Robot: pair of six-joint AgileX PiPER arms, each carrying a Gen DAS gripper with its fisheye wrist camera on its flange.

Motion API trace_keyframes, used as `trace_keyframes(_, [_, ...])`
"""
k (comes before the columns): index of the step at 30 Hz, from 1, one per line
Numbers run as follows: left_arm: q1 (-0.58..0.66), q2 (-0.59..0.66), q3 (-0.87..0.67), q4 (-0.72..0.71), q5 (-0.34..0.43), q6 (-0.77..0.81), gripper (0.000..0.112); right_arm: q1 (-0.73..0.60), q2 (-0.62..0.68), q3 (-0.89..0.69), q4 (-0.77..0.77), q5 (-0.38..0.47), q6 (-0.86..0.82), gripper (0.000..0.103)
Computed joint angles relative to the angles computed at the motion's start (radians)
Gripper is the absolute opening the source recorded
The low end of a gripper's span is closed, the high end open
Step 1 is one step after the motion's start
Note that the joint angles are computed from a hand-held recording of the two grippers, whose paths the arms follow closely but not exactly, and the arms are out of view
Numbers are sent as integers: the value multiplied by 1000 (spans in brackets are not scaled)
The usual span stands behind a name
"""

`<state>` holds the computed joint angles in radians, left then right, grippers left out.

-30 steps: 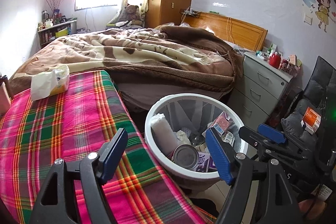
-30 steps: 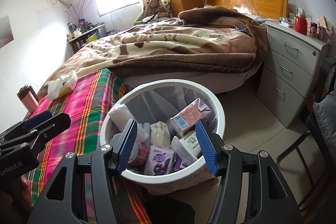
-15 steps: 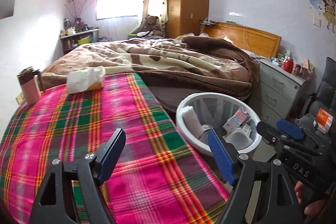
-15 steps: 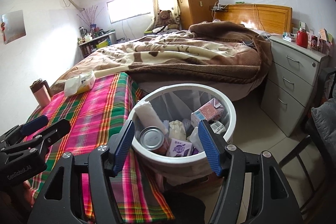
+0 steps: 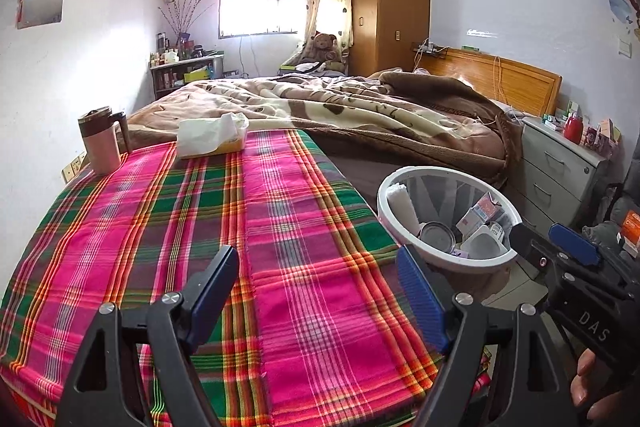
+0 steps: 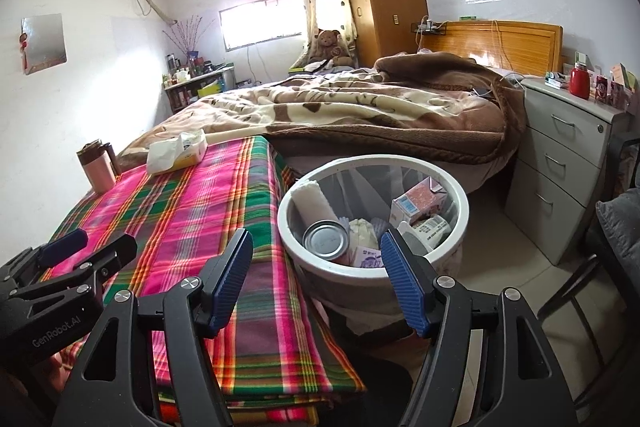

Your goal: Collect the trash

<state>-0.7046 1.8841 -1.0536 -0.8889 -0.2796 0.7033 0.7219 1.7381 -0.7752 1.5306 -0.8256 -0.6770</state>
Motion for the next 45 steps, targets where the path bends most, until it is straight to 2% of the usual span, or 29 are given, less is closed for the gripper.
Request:
trace_keyframes(10, [-18, -18, 34, -30, -38, 9, 82, 30, 14, -12, 22, -26, -12, 68])
trace_keyframes(45, [-18, -42, 60, -27, -47, -2, 82, 54, 7, -13, 42, -45, -12, 68])
